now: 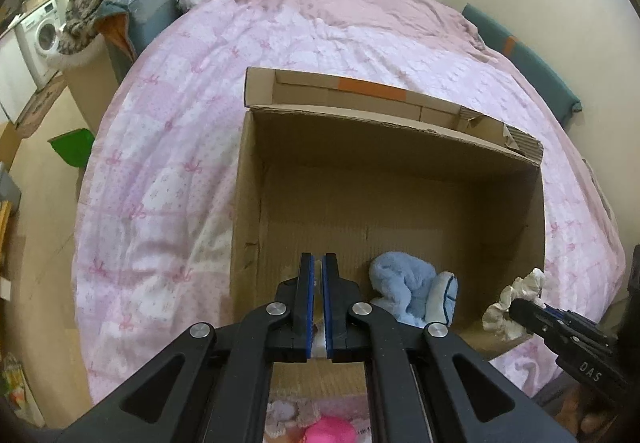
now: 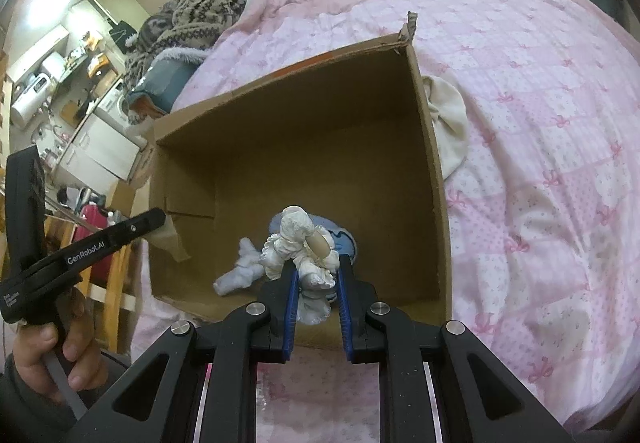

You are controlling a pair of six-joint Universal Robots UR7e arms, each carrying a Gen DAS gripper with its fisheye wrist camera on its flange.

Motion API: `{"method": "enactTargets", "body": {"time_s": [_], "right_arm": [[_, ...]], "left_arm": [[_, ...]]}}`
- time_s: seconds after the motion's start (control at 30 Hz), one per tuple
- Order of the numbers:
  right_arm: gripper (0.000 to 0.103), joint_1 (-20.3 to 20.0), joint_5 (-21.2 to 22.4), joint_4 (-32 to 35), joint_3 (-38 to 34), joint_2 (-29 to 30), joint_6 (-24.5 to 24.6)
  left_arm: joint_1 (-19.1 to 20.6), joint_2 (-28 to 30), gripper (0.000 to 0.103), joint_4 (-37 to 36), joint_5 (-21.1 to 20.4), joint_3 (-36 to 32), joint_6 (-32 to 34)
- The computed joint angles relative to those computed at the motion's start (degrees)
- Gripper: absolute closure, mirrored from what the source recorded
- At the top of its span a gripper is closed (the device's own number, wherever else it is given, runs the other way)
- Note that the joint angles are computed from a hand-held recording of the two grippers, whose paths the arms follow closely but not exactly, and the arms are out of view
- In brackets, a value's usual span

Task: Organize soft objects
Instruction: 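Lower the scrunchie into the box and open the right tool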

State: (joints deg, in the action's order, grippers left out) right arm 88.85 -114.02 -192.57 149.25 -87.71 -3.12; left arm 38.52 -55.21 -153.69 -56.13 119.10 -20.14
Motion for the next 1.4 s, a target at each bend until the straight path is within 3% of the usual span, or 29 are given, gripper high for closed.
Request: {"method": "enactTargets", "body": {"time_s": [0.17,0.57,0.87,1.0,1.23,1.33,1.4], "right_arm": [[0.083,-0.5,-1.0,0.0,-0.2,0.3,1.0],[0.083,-0.4,-1.6,0.0,-1.5,2.0,1.8],[0.083,-0.6,-1.6,0.6,-2.1,3.0,1.5],[0.083,-0.9,-1.4,1.6,-2.5,3.1,1.6],[0.083,-0.8,-1.3,1.6,-2.4,3.1,1.7],[0.083,-0.9,-1.2,1.9,-2.4,3.0,1.7],[0.082,-0.8,-1.0,1.6,-2.4,3.1,1.5]], "left_arm": [[-0.4,0.8,0.099,-1.3,2.0,0.6,1.1],[0.3,0.9,0.099,-0.5,0.0,0.6,3.3],[1.2,1.0,0.098,0.5,-2.1,-0.3,1.1],[0.8,1.0,0.092,0.5,-2.7,-0.1,1.3],[-0.1,0.3,0.09,-0.4,-2.4,0.9,2.7],[-0.4,-0.3,0.077,-0.7,-2.0,1.3,2.6],[-0.9,-0.7,0.05,-0.9,-0.9,1.8,2.1]]}}
